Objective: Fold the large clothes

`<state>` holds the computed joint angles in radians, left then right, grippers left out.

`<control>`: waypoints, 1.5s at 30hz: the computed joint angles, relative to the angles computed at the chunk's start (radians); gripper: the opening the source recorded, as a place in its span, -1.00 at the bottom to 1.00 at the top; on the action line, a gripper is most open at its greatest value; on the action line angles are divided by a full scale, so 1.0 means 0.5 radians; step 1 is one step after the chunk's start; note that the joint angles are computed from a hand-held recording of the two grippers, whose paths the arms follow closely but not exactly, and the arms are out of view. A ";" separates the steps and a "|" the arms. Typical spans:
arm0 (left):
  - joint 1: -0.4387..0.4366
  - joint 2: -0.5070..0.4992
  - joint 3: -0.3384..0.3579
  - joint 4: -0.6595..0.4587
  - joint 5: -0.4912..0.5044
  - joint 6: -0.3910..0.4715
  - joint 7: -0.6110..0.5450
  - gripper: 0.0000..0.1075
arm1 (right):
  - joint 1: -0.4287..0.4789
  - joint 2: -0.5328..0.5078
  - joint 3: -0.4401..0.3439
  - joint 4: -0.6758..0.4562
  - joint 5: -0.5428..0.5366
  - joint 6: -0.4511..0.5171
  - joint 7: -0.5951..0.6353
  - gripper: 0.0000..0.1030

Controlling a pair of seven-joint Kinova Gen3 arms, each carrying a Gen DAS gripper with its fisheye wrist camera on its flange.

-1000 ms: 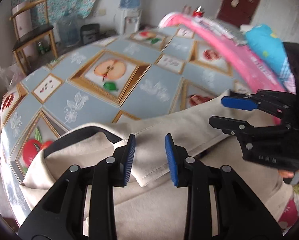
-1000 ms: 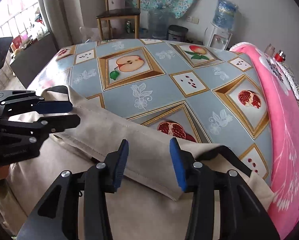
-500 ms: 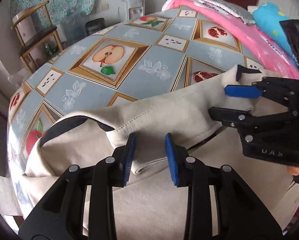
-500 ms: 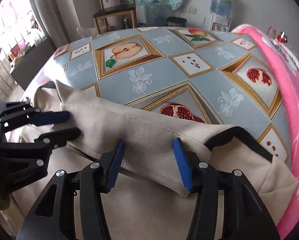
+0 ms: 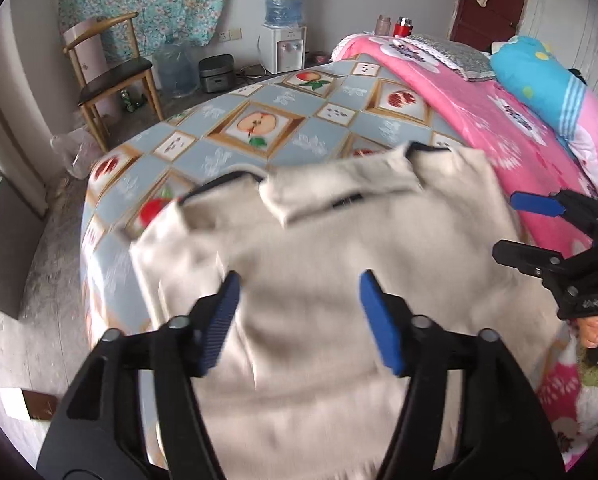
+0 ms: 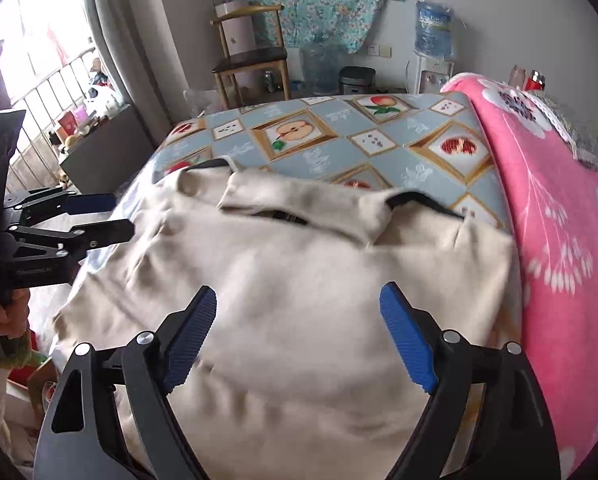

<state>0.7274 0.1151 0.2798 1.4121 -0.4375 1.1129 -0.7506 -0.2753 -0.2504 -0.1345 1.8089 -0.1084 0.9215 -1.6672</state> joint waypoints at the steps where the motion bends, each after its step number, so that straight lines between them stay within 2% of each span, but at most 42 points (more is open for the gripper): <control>1: 0.019 -0.050 0.026 0.062 -0.033 0.007 0.081 0.27 | -0.002 -0.062 -0.018 0.065 -0.018 -0.004 -0.040 0.61; 3: 0.105 -0.145 0.063 0.184 -0.106 0.073 0.244 0.34 | 0.001 -0.154 -0.068 0.170 -0.025 -0.016 -0.131 0.61; 6: 0.053 -0.234 0.321 0.329 -0.224 0.211 0.488 0.36 | -0.029 -0.271 -0.094 0.305 -0.079 -0.017 -0.208 0.61; 11: -0.153 -0.330 0.784 0.553 -0.286 0.306 0.895 0.36 | -0.056 -0.359 -0.175 0.443 -0.082 -0.033 -0.292 0.61; 13: -0.133 -0.331 0.859 0.626 -0.324 0.343 1.057 0.36 | -0.081 -0.358 -0.191 0.464 -0.080 -0.041 -0.300 0.61; 16: 0.103 -0.313 0.732 0.714 -0.391 0.379 1.299 0.36 | -0.108 -0.334 -0.232 0.465 -0.055 -0.057 -0.314 0.61; 18: 0.282 -0.324 0.582 0.767 -0.434 0.382 1.374 0.36 | -0.124 -0.306 -0.254 0.455 -0.027 -0.071 -0.320 0.61; 20: 0.345 -0.368 0.494 0.829 -0.457 0.332 1.404 0.35 | -0.142 -0.273 -0.276 0.454 -0.006 -0.099 -0.333 0.61; 22: 0.290 -0.418 0.491 0.882 -0.469 0.278 1.405 0.26 | -0.151 -0.235 -0.305 0.463 0.025 -0.128 -0.359 0.61; 24: 0.208 -0.476 0.455 0.941 -0.440 0.186 1.342 0.07 | -0.169 -0.194 -0.314 0.485 0.045 -0.164 -0.381 0.61; 29: 0.012 -0.587 0.282 1.067 -0.256 -0.117 1.034 -0.30 | -0.235 -0.144 -0.221 0.555 -0.012 -0.246 -0.350 0.61; 32: -0.089 -0.612 0.204 1.117 -0.185 -0.248 0.867 -0.42 | -0.252 -0.136 -0.187 0.555 -0.034 -0.250 -0.300 0.61; 35: -0.180 -0.627 0.158 1.147 -0.141 -0.355 0.725 -0.43 | -0.249 -0.122 -0.205 0.542 -0.010 -0.235 -0.287 0.61; 40: -0.289 -0.634 0.017 1.194 0.123 -0.550 0.378 -0.45 | -0.251 -0.112 -0.204 0.528 -0.002 -0.221 -0.275 0.61; 45: -0.366 -0.673 -0.054 1.256 0.302 -0.735 0.096 -0.46 | -0.243 -0.121 -0.235 0.535 0.026 -0.231 -0.310 0.61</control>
